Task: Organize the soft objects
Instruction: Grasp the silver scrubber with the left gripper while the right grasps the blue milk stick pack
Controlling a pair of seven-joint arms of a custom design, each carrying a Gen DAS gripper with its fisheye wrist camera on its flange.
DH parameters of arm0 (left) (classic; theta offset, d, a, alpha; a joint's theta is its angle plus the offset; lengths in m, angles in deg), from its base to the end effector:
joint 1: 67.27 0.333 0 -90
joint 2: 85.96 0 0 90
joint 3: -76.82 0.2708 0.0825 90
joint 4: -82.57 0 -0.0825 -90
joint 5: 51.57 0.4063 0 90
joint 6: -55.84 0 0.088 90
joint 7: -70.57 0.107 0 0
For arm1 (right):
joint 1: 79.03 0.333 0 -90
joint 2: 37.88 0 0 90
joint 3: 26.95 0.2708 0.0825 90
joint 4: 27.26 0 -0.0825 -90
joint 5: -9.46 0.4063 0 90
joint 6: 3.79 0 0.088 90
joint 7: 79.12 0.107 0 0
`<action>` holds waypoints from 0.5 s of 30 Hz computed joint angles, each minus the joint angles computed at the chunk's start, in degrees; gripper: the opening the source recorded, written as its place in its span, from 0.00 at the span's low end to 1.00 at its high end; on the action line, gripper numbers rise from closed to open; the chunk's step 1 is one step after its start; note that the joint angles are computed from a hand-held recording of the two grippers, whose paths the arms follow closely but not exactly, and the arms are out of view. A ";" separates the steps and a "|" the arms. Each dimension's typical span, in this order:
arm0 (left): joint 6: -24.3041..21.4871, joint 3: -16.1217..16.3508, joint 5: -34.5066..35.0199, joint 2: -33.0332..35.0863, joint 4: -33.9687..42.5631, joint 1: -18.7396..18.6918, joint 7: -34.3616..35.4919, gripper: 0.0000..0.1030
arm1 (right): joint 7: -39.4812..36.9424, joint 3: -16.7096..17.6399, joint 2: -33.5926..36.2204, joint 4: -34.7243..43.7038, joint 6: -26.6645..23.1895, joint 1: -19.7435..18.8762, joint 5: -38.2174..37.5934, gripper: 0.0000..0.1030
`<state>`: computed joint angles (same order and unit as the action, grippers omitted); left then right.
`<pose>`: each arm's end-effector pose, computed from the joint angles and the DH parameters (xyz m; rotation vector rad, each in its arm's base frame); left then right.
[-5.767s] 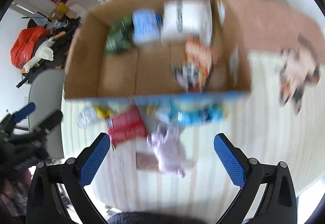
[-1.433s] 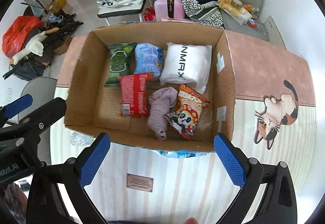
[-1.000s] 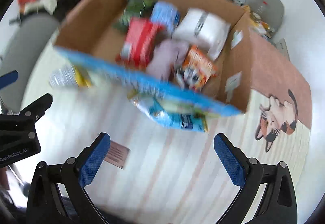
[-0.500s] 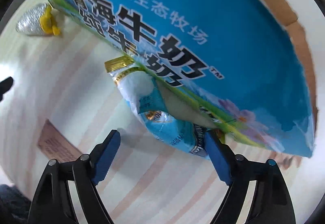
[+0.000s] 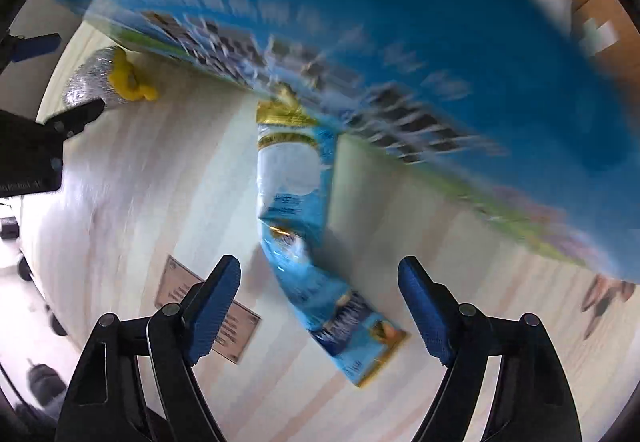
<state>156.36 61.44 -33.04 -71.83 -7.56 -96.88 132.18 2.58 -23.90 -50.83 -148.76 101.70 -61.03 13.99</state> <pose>0.4822 -0.4241 0.4507 -1.6586 2.3765 0.1321 0.4767 0.1910 0.4528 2.6878 -1.6173 -0.1305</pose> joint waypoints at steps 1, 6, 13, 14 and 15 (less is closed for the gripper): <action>1.73 -0.08 -2.45 -0.75 -1.26 0.88 0.83 0.90 | 0.95 0.39 -0.07 0.03 0.00 0.08 -0.63 0.65; 2.17 -0.02 -12.12 -1.53 -2.09 3.48 -0.44 0.40 | 1.95 -0.13 -1.54 -0.94 -3.63 0.55 3.11 0.35; 10.12 -0.24 -33.83 -11.34 -16.17 7.88 -11.82 0.32 | 5.30 -1.78 -3.72 -3.53 -8.27 -0.11 8.28 0.31; 12.10 -0.47 -38.11 -13.23 -19.02 8.21 -12.63 0.32 | 5.95 -2.18 -4.35 -4.23 -9.34 -0.49 9.11 0.30; 13.50 -0.73 -40.87 -14.58 -21.05 8.26 -13.36 0.32 | 6.83 -2.50 -4.95 -4.88 -10.62 -0.91 9.61 0.30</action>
<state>169.86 60.71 -73.91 -86.41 -28.61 -88.61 118.82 9.41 -26.40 -55.79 -153.64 91.08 -61.94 23.60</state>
